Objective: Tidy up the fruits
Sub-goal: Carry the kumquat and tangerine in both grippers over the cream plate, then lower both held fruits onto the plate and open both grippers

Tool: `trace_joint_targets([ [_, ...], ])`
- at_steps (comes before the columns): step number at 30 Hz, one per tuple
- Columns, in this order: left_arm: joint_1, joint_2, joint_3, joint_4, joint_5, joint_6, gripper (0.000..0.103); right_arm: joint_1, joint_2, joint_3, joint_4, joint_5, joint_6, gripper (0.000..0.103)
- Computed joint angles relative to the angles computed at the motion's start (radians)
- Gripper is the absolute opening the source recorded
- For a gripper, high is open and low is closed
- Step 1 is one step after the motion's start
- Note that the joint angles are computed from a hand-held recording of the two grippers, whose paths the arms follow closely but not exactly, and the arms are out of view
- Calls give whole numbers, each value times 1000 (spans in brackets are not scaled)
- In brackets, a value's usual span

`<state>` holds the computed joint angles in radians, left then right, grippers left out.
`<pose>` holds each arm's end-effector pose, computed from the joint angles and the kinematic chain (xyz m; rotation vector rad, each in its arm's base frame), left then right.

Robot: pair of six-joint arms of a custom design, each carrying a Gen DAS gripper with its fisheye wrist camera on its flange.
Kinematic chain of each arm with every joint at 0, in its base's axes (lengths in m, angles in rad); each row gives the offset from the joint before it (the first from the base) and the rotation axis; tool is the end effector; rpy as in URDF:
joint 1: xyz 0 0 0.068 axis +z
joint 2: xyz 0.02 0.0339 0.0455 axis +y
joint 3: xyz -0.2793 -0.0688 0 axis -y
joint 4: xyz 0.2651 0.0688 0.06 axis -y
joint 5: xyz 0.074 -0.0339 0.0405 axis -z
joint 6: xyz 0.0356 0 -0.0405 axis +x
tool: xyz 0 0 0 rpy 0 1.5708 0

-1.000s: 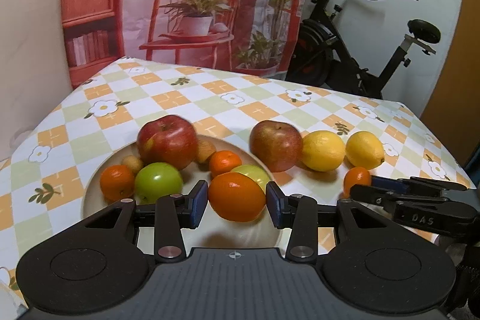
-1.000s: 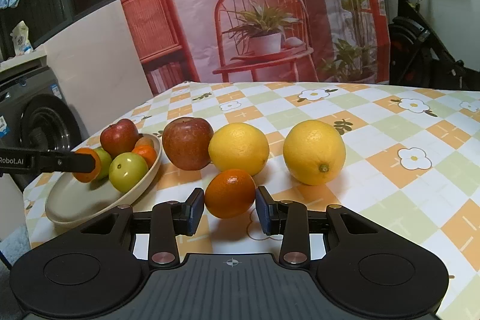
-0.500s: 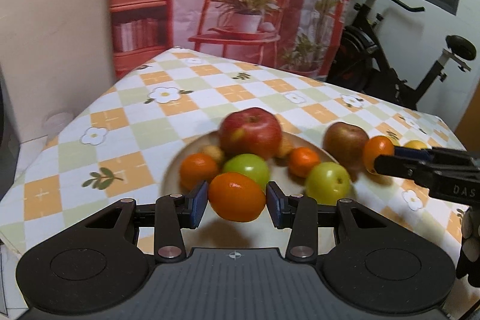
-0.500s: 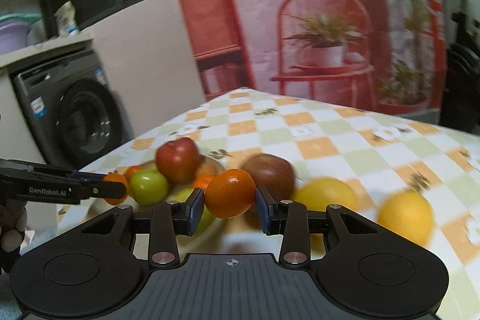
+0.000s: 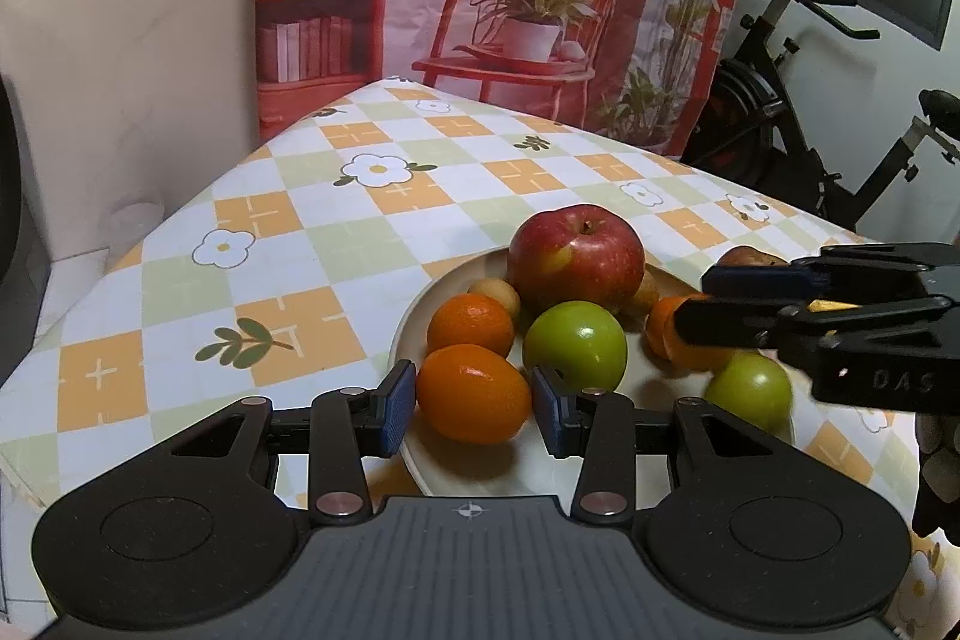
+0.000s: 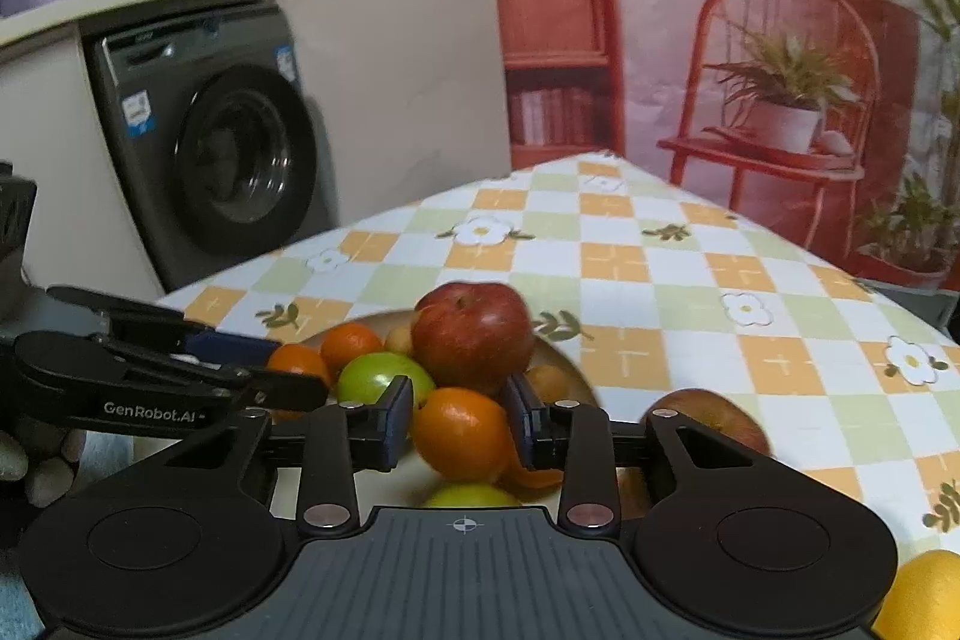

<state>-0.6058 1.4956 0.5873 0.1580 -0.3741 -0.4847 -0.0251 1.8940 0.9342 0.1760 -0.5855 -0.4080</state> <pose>0.2440 -0.1532 0.1468 -0.0488 2.2619 -0.1437 0.3837 0.0100 0.1224 -0.6954 2.1273 0.4556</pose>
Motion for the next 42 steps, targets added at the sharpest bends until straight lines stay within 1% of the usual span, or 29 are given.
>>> trace_joint_targets([
  [8, 10, 22, 2, 21, 29, -1, 44, 28, 15, 12, -14, 39, -12, 30],
  [10, 6, 23, 6, 14, 28, -8, 44, 32, 16, 11, -11, 47, -14, 28],
  [15, 13, 23, 10, 10, 39, -20, 45, 20, 4, -10, 22, 43, -2, 29],
  [18, 7, 9, 8, 6, 22, -39, 45, 0, -22, -39, 53, 25, 17, 29],
  [25, -30, -11, 22, 7, -6, -41, 47, -107, -79, -131, 176, -19, 66, 30],
  [28, -51, -2, 45, 4, -21, -27, 52, -172, -96, -175, 247, -37, 86, 31],
  [29, -60, 1, 54, 2, -27, -24, 54, -196, -102, -189, 269, -43, 90, 32],
  [30, -68, 6, 64, 0, -32, -19, 54, -215, -105, -199, 285, -47, 92, 34],
  [33, -86, 24, 94, -5, -34, -9, 54, -279, -105, -218, 314, -63, 85, 37],
  [40, -128, 95, 185, -15, -23, 13, 54, -422, -79, -247, 345, -104, 61, 38],
  [42, -141, 121, 215, -15, -18, 24, 54, -453, -70, -254, 356, -112, 54, 41],
])
